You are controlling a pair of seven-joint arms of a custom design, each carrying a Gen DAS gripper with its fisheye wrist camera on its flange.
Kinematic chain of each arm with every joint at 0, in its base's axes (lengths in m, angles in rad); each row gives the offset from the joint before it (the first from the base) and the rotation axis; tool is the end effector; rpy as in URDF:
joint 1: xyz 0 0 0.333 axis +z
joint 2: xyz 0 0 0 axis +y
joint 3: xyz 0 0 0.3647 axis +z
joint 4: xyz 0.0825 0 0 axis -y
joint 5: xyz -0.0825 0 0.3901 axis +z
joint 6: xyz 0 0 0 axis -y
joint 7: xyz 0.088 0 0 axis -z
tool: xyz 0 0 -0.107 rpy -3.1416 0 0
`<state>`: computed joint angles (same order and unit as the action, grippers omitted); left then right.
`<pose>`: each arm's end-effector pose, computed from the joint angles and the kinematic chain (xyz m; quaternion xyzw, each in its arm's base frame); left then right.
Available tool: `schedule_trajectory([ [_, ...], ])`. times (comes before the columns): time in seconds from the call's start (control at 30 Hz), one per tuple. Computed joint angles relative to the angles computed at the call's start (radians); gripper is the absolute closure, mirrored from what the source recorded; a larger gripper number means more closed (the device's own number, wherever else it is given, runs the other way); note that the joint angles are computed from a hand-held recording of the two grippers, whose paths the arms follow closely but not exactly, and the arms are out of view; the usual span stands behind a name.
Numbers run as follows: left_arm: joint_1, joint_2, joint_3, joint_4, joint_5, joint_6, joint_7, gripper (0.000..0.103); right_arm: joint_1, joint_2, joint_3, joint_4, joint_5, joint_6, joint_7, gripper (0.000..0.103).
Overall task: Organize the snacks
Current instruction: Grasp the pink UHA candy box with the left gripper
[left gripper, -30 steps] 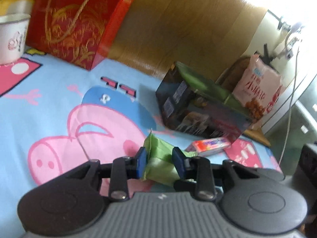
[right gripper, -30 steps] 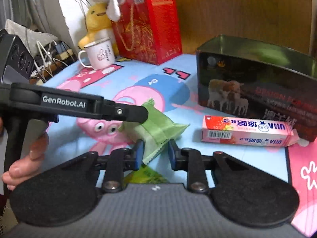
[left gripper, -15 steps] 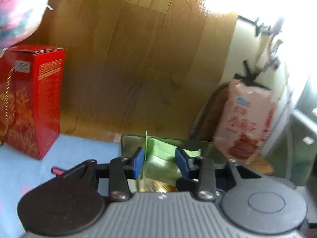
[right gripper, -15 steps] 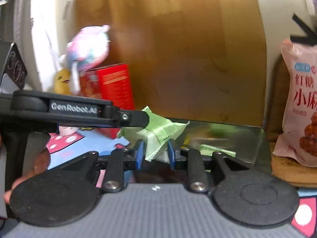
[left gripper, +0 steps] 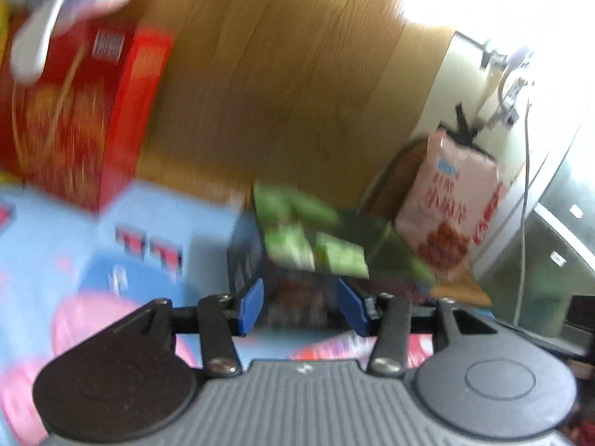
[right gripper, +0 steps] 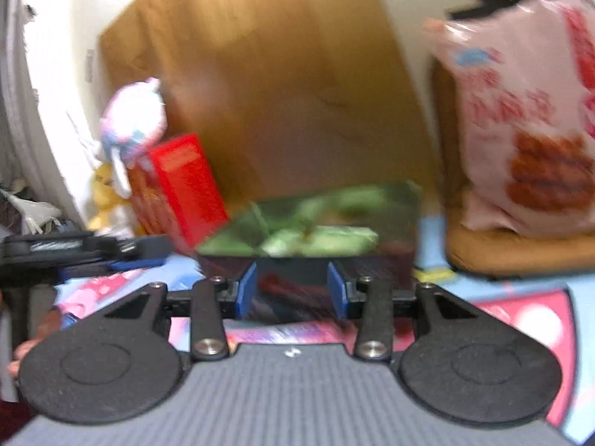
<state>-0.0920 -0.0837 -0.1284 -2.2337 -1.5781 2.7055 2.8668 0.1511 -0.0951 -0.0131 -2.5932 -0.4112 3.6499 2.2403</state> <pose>0.5299 -0.0847 0.4852 -0.5540 0.6651 -0.4948 0.0770 0.4609 0.1159 0.4718 -0.5842 0.6117 -0.2109 0.4899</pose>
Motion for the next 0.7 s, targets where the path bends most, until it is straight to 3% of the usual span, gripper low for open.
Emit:
schedule_trajectory([
  [0.07, 0.0, 0.019, -0.002, -0.004, 0.079, -0.021, -0.103, 0.057, 0.018, 0.002, -0.048, 0.012, -0.089, -0.069, 0.132, 0.056],
  [0.13, -0.006, 0.041, -0.011, -0.002, 0.129, -0.008, -0.174, 0.054, 0.03, 0.032, -0.124, 0.051, -0.331, -0.063, 0.378, 0.056],
  [0.23, -0.017, 0.077, -0.026, 0.013, 0.173, 0.023, -0.245, 0.053, 0.006, 0.063, -0.103, 0.098, -0.432, -0.098, 0.492, 0.057],
  [0.3, -0.018, 0.098, -0.03, 0.02, 0.237, 0.013, -0.319, 0.061, -0.017, 0.085, -0.095, 0.139, -0.575, -0.095, 0.631, 0.06],
  [0.33, -0.015, 0.099, -0.03, 0.017, 0.237, -0.002, -0.321, 0.065, -0.029, 0.099, -0.084, 0.156, -0.624, -0.069, 0.689, 0.068],
  [0.43, -0.016, 0.069, -0.033, -0.019, 0.212, 0.043, -0.292, 0.065, -0.03, 0.055, -0.028, 0.134, -0.58, -0.123, 0.616, 0.068],
  [0.6, 0.001, -0.003, 0.0, -0.088, 0.189, 0.046, -0.259, 0.066, 0.022, 0.038, -0.009, 0.141, -0.611, -0.16, 0.609, 0.069],
  [0.7, 0.013, -0.058, 0.023, -0.139, 0.18, 0.064, -0.232, 0.067, 0.087, 0.041, -0.028, 0.198, -0.778, -0.204, 0.72, 0.069],
])
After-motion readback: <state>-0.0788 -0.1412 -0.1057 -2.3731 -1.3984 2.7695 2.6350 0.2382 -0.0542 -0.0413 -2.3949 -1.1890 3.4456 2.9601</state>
